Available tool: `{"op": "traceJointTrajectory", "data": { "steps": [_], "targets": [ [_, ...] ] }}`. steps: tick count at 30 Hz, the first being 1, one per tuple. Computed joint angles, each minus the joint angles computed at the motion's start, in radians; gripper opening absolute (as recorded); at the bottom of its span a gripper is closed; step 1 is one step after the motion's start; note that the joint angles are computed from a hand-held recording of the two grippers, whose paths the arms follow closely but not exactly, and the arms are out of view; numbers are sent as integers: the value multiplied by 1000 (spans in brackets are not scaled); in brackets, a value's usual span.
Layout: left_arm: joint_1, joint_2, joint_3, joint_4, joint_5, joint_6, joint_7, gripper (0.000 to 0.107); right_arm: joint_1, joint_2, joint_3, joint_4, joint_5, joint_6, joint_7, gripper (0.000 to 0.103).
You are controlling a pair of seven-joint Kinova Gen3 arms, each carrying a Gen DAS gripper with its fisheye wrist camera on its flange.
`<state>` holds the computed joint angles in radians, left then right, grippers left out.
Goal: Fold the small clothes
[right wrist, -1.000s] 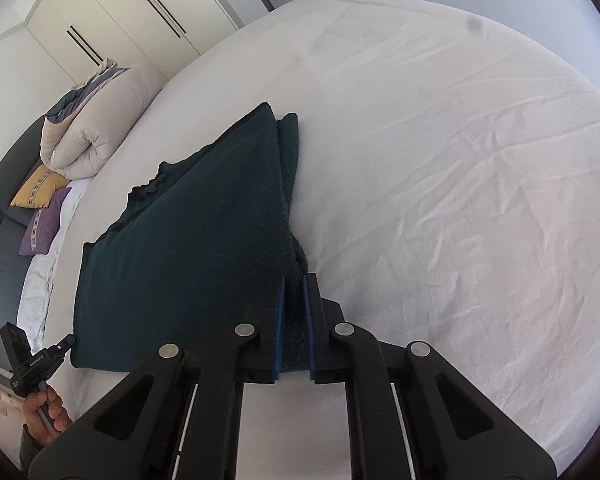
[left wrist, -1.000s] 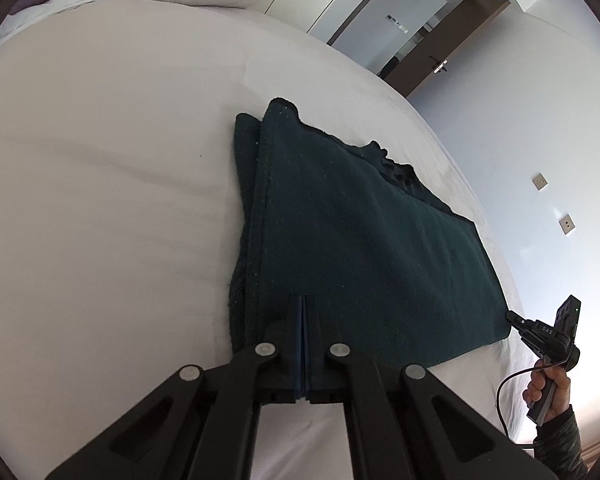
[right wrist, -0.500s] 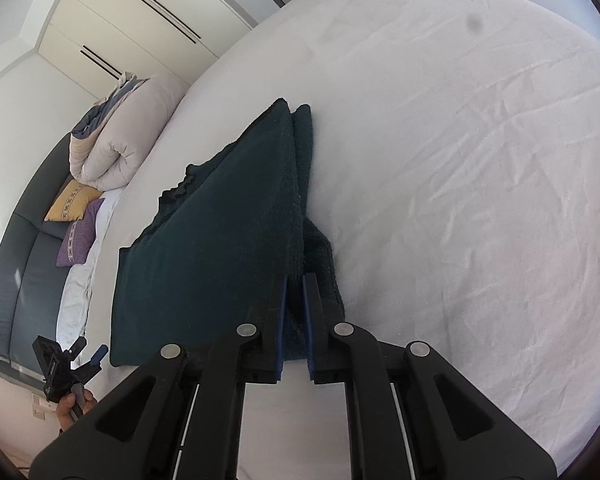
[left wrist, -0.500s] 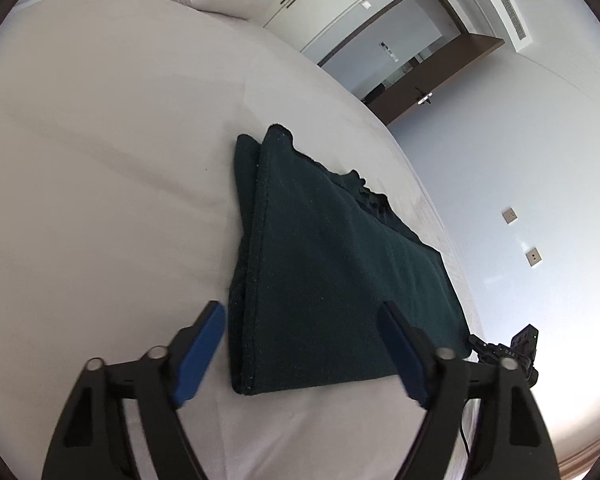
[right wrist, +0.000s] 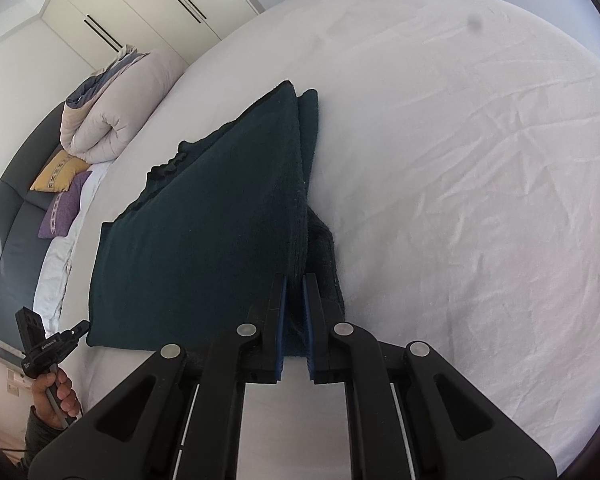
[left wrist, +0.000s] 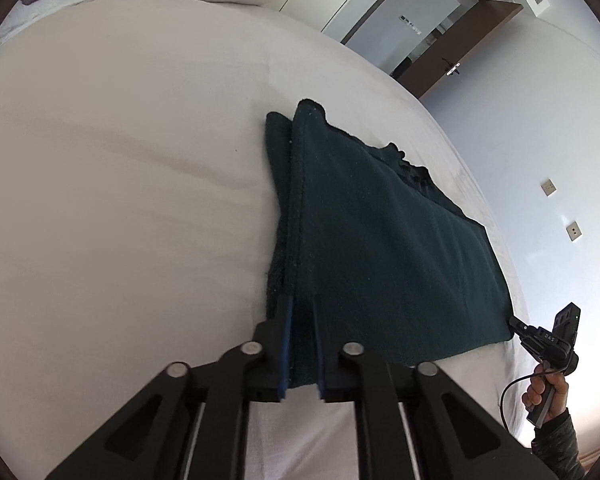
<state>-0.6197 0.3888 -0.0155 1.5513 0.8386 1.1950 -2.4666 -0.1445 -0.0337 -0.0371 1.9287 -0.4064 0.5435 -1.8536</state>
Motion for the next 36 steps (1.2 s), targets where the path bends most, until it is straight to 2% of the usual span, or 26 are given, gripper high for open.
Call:
{"op": "traceJointTrajectory", "data": {
  "steps": [1,2,3,4,5,6,7,9,14,15,16,17,19,22,27,30,33,36],
  "targets": [
    [-5,1,3,-1,7,7,-8,72,0,-1,2,2,-12,-2,12,7],
    [-13,0,4,6,29,13,-32,83,0,0,4,1,-21,1,23,8],
    [-27,-9,18,21,44,5,-63,89,0,-1,4,2,-27,3,28,8],
    [-23,-16,20,28,43,-2,-85,88,1,1,7,2,-40,4,36,8],
    [-4,-16,6,23,35,2,-91,87,3,0,10,5,-57,2,43,8],
    [-3,-11,9,19,33,8,-91,79,5,-1,11,8,-63,0,46,8],
    [-1,1,9,7,29,27,-85,65,6,-2,10,9,-62,-4,44,8],
    [14,9,7,-3,9,30,-67,52,5,-2,6,9,-45,-7,35,8],
    [33,19,7,-11,-30,24,-54,36,4,2,2,5,-21,-5,23,8],
    [31,21,8,-12,-30,22,-51,27,3,3,2,5,-17,-4,21,8],
    [31,21,7,-12,-33,16,-47,12,3,5,1,4,-14,-5,17,8],
    [30,20,5,-11,-36,9,-41,8,1,6,-3,4,-2,-8,5,7],
    [13,24,14,-10,-26,15,-38,7,-4,8,-11,-3,39,-6,-31,7],
    [29,-10,6,22,-40,-31,-64,5,-15,12,-27,-21,137,8,-127,5],
    [13,-22,-5,43,-16,-30,-73,5,-26,-9,-33,-25,203,18,-194,5],
    [6,-14,-10,55,-14,-30,-78,5,-24,-7,-22,-9,193,23,-185,5],
    [4,-19,-11,75,-11,-41,-95,5,-16,-19,-5,41,117,-20,-137,5],
    [4,-13,-11,75,-5,-47,-96,6,-14,-5,-1,53,99,-39,-117,5]
  ]
}}
